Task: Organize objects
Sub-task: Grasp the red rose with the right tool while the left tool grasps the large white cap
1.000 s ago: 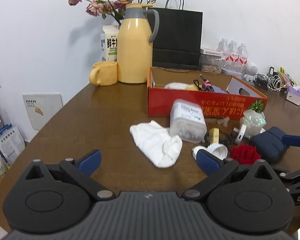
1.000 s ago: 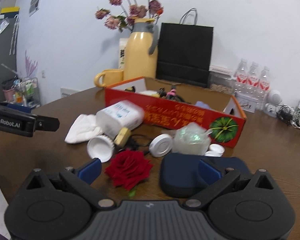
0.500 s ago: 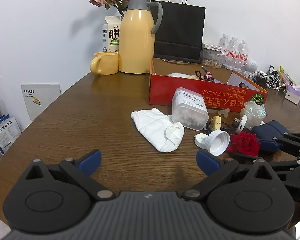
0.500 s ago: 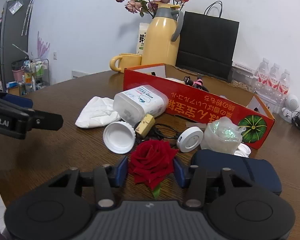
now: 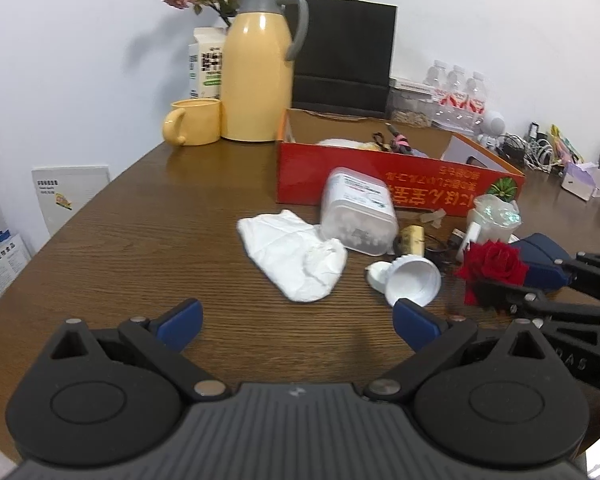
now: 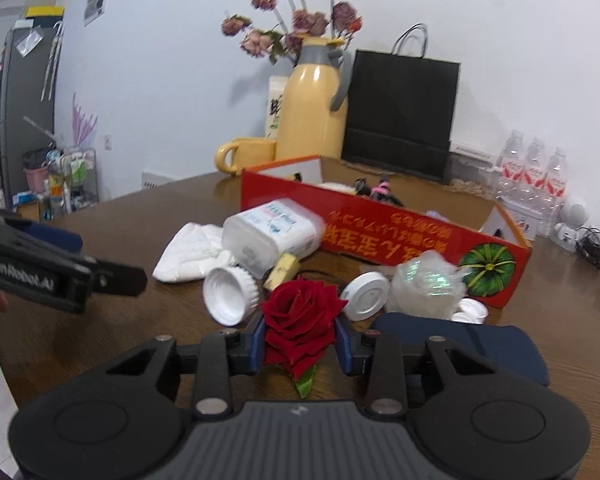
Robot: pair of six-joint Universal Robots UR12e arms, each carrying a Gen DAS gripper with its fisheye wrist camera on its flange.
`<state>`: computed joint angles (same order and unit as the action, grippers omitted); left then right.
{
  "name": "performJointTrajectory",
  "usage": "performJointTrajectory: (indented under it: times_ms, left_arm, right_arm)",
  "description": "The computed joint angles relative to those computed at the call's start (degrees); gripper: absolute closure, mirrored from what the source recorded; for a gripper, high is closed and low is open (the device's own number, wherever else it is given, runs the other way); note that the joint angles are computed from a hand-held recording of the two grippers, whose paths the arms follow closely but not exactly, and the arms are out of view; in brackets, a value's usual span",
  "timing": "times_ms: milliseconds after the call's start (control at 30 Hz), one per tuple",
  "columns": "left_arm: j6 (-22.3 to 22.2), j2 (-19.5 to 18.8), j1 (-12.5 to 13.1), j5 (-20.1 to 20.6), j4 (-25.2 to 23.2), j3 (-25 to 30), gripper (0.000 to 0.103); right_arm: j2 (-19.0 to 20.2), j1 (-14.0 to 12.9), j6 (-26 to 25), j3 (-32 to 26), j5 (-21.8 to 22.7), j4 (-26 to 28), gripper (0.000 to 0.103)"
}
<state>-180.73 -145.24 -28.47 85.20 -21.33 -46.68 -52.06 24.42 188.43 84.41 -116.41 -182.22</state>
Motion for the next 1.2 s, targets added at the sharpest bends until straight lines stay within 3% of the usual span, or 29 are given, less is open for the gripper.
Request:
performJointTrajectory:
  times_ms: [367, 567, 867, 967, 1067, 1133, 1200]
  left_arm:
    - [2.3, -4.1, -2.0, -1.8, -4.1, 7.5, 0.000]
    - [2.7, -6.6, -3.4, 0.4, -6.4, 12.0, 0.000]
    - [1.2, -8.6, -4.6, 5.4, -7.4, 15.2, 0.001]
    - [1.1, -8.9, -4.8, 5.7, -7.7, 15.8, 0.010]
    - [1.2, -9.0, -4.8, 5.4, -8.1, 16.0, 0.030]
    - [1.0, -9.0, -4.8, 4.9, -8.4, 15.9, 0.055]
    - [0.9, -8.7, -4.8, 4.6, -8.0, 15.3, 0.062]
  right_arm:
    - [-1.9, -0.6, 3.0, 4.0, -6.9, -6.1, 0.070]
    - [-2.6, -1.3, 4.8, 5.7, -8.4, -7.3, 0.070]
    - [-2.7, -1.9, 4.3, 6.7, -7.0, -9.4, 0.070]
    - [-2.7, -2.1, 4.2, 6.9, -6.2, -9.9, 0.070]
    - [-2.7, -2.1, 4.4, 7.0, -5.9, -9.9, 0.070]
    - [-2.8, -2.2, 4.5, 7.0, -5.8, -9.9, 0.069]
    - [-2.8, -2.2, 4.6, 7.1, -5.8, -9.9, 0.070]
